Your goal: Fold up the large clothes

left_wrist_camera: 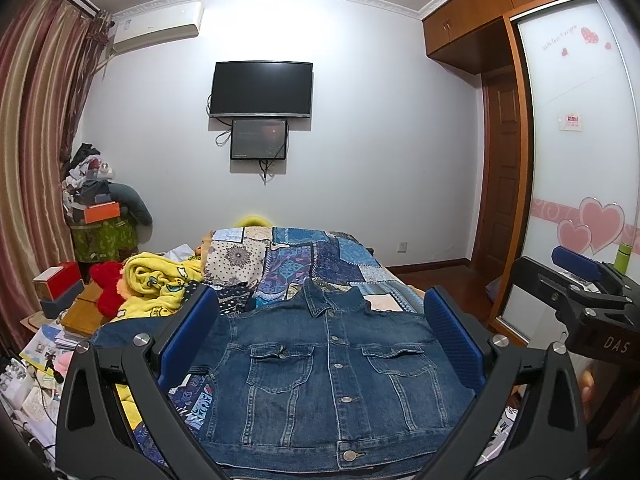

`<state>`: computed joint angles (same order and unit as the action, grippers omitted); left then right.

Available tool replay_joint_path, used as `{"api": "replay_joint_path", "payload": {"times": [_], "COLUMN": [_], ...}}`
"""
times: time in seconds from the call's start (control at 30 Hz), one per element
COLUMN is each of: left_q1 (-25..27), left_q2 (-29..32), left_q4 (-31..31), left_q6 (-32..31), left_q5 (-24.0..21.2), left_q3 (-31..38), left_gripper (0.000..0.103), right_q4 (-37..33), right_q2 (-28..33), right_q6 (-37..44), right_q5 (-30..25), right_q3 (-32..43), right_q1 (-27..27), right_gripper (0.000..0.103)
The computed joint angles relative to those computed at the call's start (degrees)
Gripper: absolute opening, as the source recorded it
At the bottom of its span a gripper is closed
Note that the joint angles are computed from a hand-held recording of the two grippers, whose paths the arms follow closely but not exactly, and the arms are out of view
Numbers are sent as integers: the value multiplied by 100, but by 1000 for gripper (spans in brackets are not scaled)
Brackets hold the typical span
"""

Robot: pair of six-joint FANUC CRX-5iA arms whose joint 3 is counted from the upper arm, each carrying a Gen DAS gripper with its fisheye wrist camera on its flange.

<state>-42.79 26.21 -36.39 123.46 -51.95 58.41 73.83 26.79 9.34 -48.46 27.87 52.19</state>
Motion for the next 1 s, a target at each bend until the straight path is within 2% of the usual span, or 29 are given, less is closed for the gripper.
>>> {"api": "replay_joint_path", "payload": {"times": [1.0], "left_q1": [110], "left_q2": [47], "left_q4": [216], "left_q6": [-95], "left_q5": [-17], "left_q3": [46], "left_gripper": [103], "right_q4": [-337], "right_q2": [111], "right_q6": [324], "right_q5": [-68], "right_q3": [249], "right_q1": [16], "right_gripper": [103]}}
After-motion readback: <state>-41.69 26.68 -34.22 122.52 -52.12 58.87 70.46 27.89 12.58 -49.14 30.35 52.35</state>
